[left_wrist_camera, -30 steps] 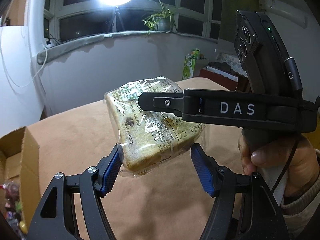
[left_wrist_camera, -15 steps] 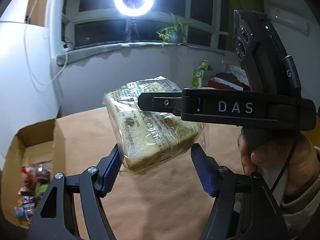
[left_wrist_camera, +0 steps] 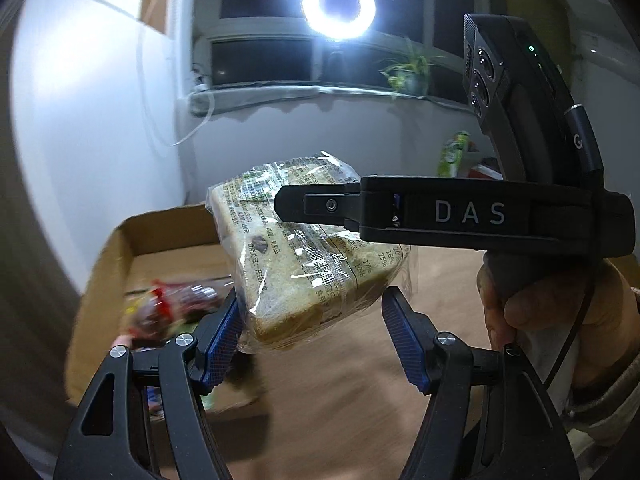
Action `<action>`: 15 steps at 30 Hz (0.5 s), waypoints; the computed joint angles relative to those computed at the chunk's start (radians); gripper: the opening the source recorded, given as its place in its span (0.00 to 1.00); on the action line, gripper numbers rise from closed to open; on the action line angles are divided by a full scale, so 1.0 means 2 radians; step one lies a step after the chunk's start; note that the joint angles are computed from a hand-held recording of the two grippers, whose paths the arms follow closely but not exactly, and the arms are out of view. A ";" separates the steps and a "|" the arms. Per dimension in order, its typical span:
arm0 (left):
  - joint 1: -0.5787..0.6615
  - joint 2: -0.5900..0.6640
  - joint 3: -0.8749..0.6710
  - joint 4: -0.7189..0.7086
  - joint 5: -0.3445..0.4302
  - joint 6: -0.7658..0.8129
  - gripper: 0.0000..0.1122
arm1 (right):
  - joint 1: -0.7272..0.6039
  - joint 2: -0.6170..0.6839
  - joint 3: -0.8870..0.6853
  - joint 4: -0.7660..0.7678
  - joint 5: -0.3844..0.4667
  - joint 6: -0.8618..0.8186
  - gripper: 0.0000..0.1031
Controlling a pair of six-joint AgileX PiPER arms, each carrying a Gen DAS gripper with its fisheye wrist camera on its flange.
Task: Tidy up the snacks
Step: 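Carry the bread loaf into the box and open the right tool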
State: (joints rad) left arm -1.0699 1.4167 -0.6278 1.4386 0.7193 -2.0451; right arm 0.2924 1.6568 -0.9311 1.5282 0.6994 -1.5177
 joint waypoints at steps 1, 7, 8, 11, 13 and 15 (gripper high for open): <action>-0.001 -0.010 0.008 -0.010 0.008 0.007 0.61 | 0.010 0.003 -0.003 0.005 -0.004 -0.002 0.56; 0.013 -0.056 0.039 -0.039 0.027 0.038 0.62 | 0.054 0.030 -0.036 0.020 -0.012 0.002 0.56; 0.015 -0.061 0.042 -0.042 0.030 0.043 0.62 | 0.059 0.034 -0.042 0.022 -0.013 0.003 0.56; 0.027 -0.077 0.047 -0.053 0.038 0.070 0.62 | 0.079 0.041 -0.056 0.031 -0.021 0.003 0.56; 0.035 -0.085 0.050 -0.061 0.041 0.086 0.63 | 0.089 0.054 -0.073 0.033 -0.024 0.005 0.56; 0.065 -0.094 0.055 -0.061 0.023 0.103 0.65 | 0.100 0.075 -0.090 0.047 -0.033 -0.008 0.57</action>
State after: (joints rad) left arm -0.9409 1.2289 -0.5173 1.3165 0.7651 -1.8382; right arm 0.4927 1.8066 -1.1108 1.6214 0.6337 -1.5334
